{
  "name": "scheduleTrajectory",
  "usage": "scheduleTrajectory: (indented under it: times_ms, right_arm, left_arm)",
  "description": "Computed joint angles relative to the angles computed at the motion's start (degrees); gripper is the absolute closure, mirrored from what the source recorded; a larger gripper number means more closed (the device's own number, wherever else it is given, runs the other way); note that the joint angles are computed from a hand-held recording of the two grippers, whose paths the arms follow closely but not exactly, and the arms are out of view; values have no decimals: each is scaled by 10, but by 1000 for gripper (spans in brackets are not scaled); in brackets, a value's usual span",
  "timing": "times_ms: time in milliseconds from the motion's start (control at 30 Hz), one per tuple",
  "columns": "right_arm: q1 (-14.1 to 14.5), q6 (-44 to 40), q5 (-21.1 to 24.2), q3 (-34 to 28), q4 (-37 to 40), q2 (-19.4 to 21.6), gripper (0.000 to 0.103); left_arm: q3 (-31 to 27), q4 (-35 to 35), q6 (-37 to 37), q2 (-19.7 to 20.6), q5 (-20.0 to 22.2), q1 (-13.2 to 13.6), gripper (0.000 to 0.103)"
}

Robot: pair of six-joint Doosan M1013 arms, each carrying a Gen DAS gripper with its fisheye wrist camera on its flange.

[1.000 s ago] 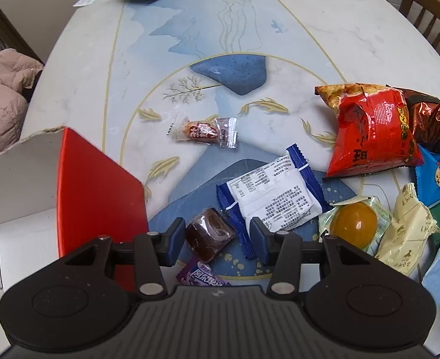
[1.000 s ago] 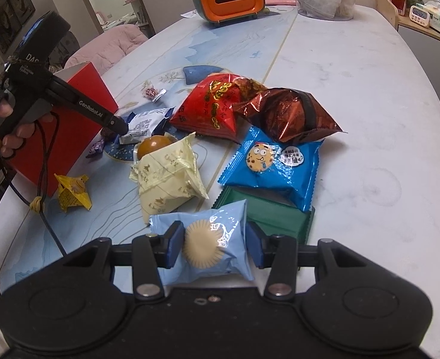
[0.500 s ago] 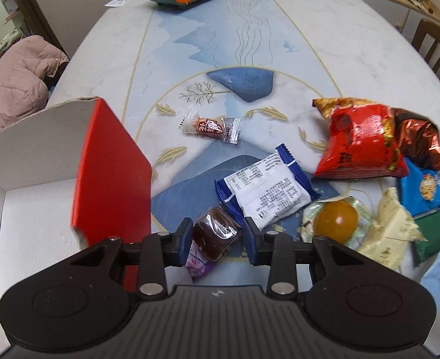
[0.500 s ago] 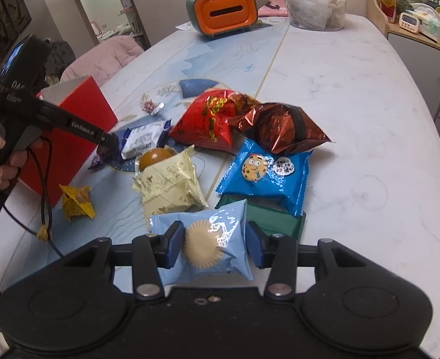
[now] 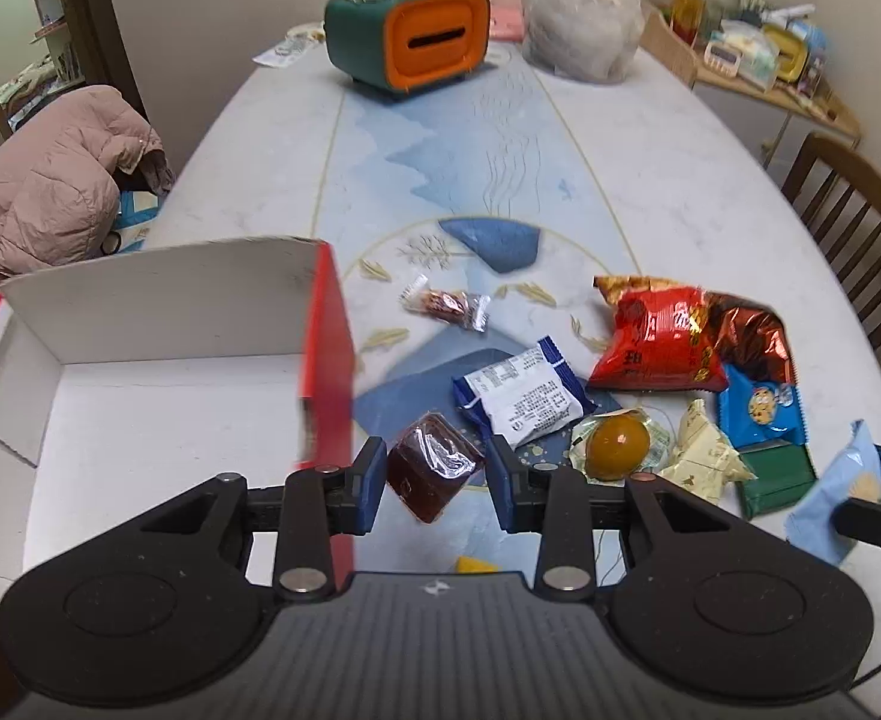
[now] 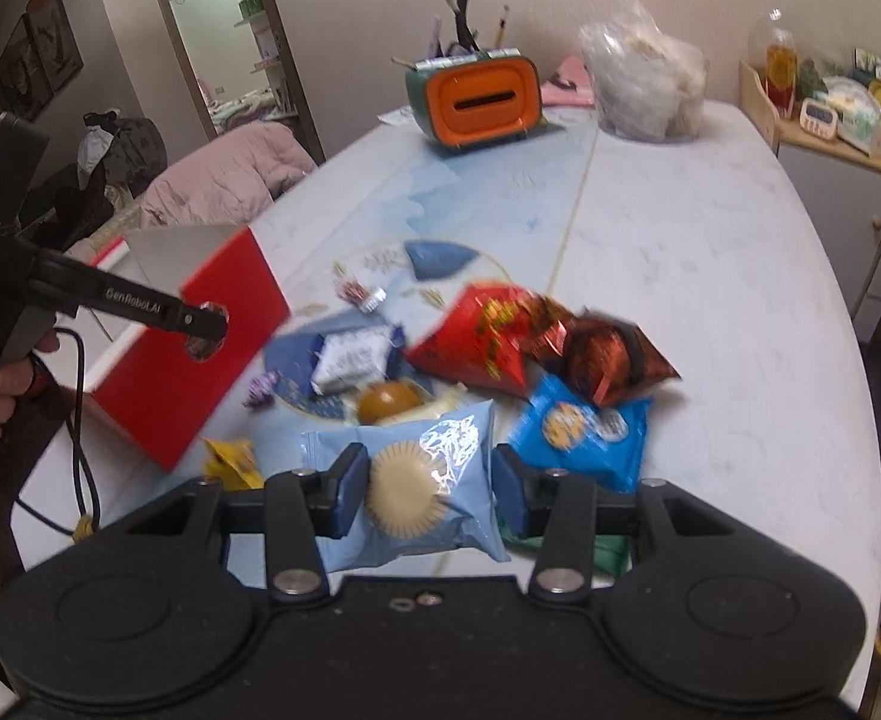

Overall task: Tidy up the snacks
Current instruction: 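Carry the brown candy and blue packet into the box and open both tools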

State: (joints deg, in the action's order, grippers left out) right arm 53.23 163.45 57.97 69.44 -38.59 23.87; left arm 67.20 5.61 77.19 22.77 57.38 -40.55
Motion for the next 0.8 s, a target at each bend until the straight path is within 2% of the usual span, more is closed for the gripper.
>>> scheduleTrajectory:
  times_ms: [133,467,667,800]
  right_arm:
    - [7,-20,23,-52,-9,27,58]
    - [7,-100,38,-212,4,117,58]
    - [1,-175,71,-352,45,198,58]
    - [-3,-228,109,-469,70,263,58]
  left_arm:
    - [15,-19,21,-21,-16,16,68]
    - [43,-37,54,-51,-40,64,68]
    - [55,-37,66,-60,-45,94,68]
    - [57,-35,71,-59,-43,113,68]
